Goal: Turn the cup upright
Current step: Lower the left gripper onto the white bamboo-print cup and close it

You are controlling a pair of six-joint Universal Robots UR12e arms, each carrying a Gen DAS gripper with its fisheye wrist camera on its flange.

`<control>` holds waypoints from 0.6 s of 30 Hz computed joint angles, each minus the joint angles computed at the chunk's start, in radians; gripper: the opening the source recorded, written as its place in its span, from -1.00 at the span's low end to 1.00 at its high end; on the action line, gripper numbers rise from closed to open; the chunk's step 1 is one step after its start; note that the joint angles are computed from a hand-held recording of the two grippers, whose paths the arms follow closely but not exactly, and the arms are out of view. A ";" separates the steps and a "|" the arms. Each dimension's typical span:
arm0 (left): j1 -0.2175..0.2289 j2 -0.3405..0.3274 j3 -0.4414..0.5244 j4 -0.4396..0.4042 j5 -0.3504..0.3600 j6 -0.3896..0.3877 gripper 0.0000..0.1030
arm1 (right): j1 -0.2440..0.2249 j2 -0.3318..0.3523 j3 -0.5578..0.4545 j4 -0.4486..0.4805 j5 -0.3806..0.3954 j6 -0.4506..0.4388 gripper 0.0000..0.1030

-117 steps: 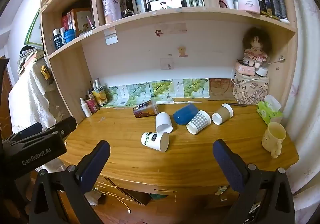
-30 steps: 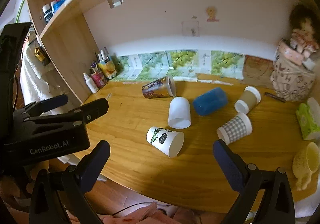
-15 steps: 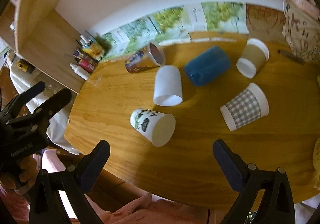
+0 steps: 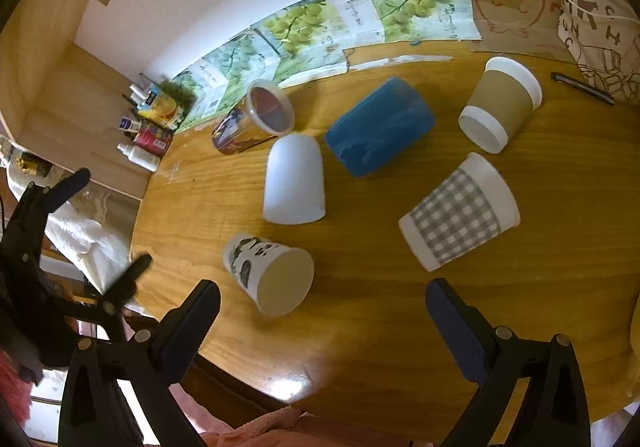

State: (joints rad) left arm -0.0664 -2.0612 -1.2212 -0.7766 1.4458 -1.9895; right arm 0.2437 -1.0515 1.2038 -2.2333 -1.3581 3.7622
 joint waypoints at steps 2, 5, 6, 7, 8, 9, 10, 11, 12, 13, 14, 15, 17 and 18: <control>-0.003 -0.007 0.008 -0.035 -0.007 0.060 0.99 | -0.004 0.001 0.000 -0.003 -0.002 0.000 1.00; -0.005 -0.015 0.013 -0.078 -0.016 0.139 0.99 | -0.009 0.002 0.003 -0.013 -0.006 0.000 1.00; -0.006 -0.017 0.013 -0.085 -0.017 0.160 0.99 | -0.010 0.003 0.002 -0.016 -0.007 -0.001 1.00; -0.006 -0.020 0.012 -0.095 -0.022 0.189 0.99 | -0.011 0.004 0.003 -0.021 -0.010 -0.002 1.00; -0.007 -0.021 0.011 -0.104 -0.027 0.211 0.99 | -0.012 0.004 0.004 -0.025 -0.012 -0.003 1.00; -0.007 -0.023 0.011 -0.113 -0.031 0.233 0.99 | -0.013 0.004 0.005 -0.028 -0.014 -0.005 1.00; -0.008 -0.025 0.011 -0.121 -0.037 0.255 0.99 | -0.013 0.004 0.006 -0.031 -0.018 -0.008 1.00; -0.009 -0.025 0.005 -0.123 -0.042 0.276 0.99 | -0.013 0.005 0.005 -0.032 -0.021 -0.008 1.00; -0.009 -0.026 0.002 -0.128 -0.047 0.293 0.99 | -0.013 0.005 0.006 -0.035 -0.025 -0.010 1.00; -0.009 -0.028 0.002 -0.140 -0.053 0.317 0.99 | -0.014 0.005 0.007 -0.039 -0.025 -0.013 1.00; -0.010 -0.031 0.003 -0.151 -0.055 0.336 0.99 | -0.014 0.005 0.009 -0.045 -0.024 -0.014 1.00; -0.010 -0.033 0.003 -0.159 -0.056 0.351 0.99 | -0.015 0.004 0.013 -0.053 -0.025 -0.017 1.00; -0.012 -0.038 0.004 -0.176 -0.058 0.384 0.99 | -0.015 0.002 0.020 -0.063 -0.029 -0.024 1.00; -0.012 -0.041 0.006 -0.185 -0.062 0.402 0.99 | -0.015 0.002 0.022 -0.064 -0.034 -0.028 1.00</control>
State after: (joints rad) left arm -0.0781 -2.1022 -1.2156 -0.9621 1.3843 -1.5876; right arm 0.2289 -1.0499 1.2259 -2.2976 -1.3920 3.7339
